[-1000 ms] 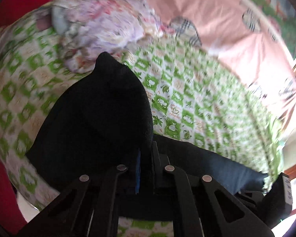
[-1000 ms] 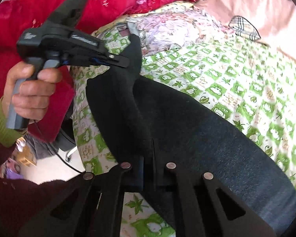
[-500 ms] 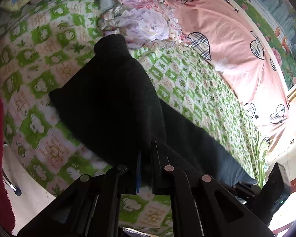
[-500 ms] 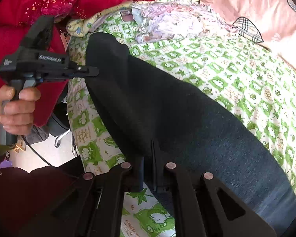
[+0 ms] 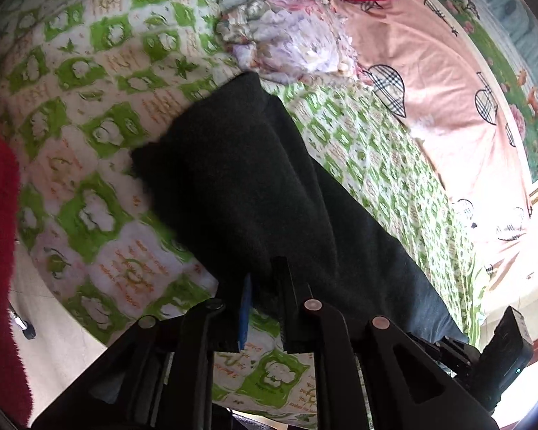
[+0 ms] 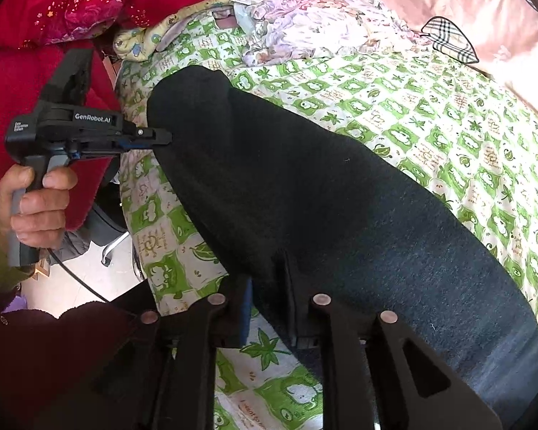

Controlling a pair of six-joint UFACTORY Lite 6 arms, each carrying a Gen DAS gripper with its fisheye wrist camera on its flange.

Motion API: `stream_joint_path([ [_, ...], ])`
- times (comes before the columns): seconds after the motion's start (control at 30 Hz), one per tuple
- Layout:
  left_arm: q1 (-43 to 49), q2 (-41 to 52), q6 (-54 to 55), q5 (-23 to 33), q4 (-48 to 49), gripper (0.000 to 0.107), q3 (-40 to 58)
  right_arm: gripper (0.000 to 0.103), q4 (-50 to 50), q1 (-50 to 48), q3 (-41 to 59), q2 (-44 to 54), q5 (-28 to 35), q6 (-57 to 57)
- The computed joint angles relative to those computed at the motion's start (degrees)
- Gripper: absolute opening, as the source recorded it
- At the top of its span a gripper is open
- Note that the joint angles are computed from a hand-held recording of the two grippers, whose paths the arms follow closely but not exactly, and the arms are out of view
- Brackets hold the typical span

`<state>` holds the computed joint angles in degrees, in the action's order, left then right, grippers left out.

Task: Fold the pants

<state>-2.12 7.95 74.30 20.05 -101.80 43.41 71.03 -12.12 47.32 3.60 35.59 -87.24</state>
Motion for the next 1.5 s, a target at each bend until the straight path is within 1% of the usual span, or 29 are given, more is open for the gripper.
stream_joint_path([
  [0.03,0.34,-0.69,-0.70,-0.31,0.93,0.016,-0.26,0.023,-0.11,-0.31,0.13,-0.06,0.66,0.10],
  [0.07,0.81,-1.49,-1.96,-0.49,2.45,0.020,-0.52,0.026,-0.21,-0.83,0.40,0.01,1.76,0.32],
  [0.13,1.63,-3.00,-5.79,-1.35,6.38,0.036,-1.06,0.029,0.32,-1.80,0.60,0.06,3.91,0.12],
  [0.17,1.95,-3.53,-8.52,-1.89,8.86,0.054,-1.19,0.029,0.52,-2.33,0.86,0.15,5.27,0.14],
  [0.2,2.72,-4.16,-10.35,-1.89,10.45,0.062,-1.57,0.030,0.50,-2.72,1.14,0.26,6.18,0.31],
  [0.27,4.18,-4.66,-11.53,-0.63,11.72,0.063,-1.88,0.031,0.65,-3.40,1.70,0.22,7.36,0.71],
  [0.3,4.82,-4.41,-12.67,-0.08,13.20,0.069,-1.50,0.031,0.65,-3.66,2.12,0.26,7.72,1.10],
  [0.33,4.98,-3.82,-15.12,-0.38,15.87,0.071,-0.64,0.031,0.58,-3.98,2.82,0.58,8.08,1.63],
  [0.43,4.51,-1.30,-22.41,-2.27,23.20,0.071,2.43,0.031,0.70,-5.01,6.38,2.72,8.33,3.02],
  [0.5,5.00,1.56,-25.60,-0.96,26.38,0.071,5.20,0.031,0.44,-5.40,9.07,4.45,7.06,4.49],
  [0.57,5.04,3.61,-27.30,-0.80,28.20,0.072,7.09,0.031,0.52,-6.71,14.03,8.44,7.23,7.09],
  [0.67,4.96,5.99,-30.97,-1.82,32.92,0.072,9.58,0.031,-0.58,-9.06,24.36,17.36,9.60,13.35],
  [0.7,5.19,6.60,-31.60,-2.01,33.96,0.072,10.19,0.031,-2.14,-8.97,27.69,19.91,8.93,15.98],
  [0.77,6.14,7.47,-29.61,-1.65,32.41,0.072,10.67,0.031,-6.59,-8.07,35.74,26.16,8.08,21.56],
  [0.87,6.75,8.56,-28.26,-1.09,31.67,0.072,11.38,0.031,-11.12,-7.10,47.61,35.77,10.88,27.91],
  [0.97,6.52,8.51,-25.19,-1.89,29.30,0.072,11.06,0.031,-15.27,-5.35,57.89,44.12,13.39,33.01],
  [1.07,6.18,9.08,-24.27,-2.42,28.88,0.071,11.39,0.031,-18.72,-4.05,65.34,50.06,16.00,38.07],
  [1.13,6.18,9.53,-22.77,-2.48,27.51,0.070,11.64,0.031,-19.38,-3.48,68.03,52.30,17.66,38.83],
  [1.23,5.76,10.79,-22.51,-3.29,27.14,0.069,12.77,0.031,-20.71,-2.45,68.94,53.07,18.94,38.66],
  [1.33,4.75,11.93,-22.64,-4.80,27.31,0.065,14.05,0.031,-22.78,-1.40,68.72,52.72,18.86,38.01],
  [1.37,4.22,12.42,-22.59,-5.63,27.26,0.062,14.58,0.030,-23.11,-1.13,68.51,52.48,18.61,37.85],
  [1.4,3.83,12.85,-22.24,-6.28,26.92,0.058,15.00,0.023,-23.21,-0.95,68.27,52.24,18.62,37.48],
  [1.43,3.31,13.32,-22.11,-7.06,26.88,0.055,15.48,0.020,-22.95,-0.77,67.41,51.55,18.45,36.64],
  [1.5,2.74,13.38,-23.37,-7.31,28.74,0.034,16.10,0.014,-23.73,0.01,63.82,48.50,15.69,35.60],
])
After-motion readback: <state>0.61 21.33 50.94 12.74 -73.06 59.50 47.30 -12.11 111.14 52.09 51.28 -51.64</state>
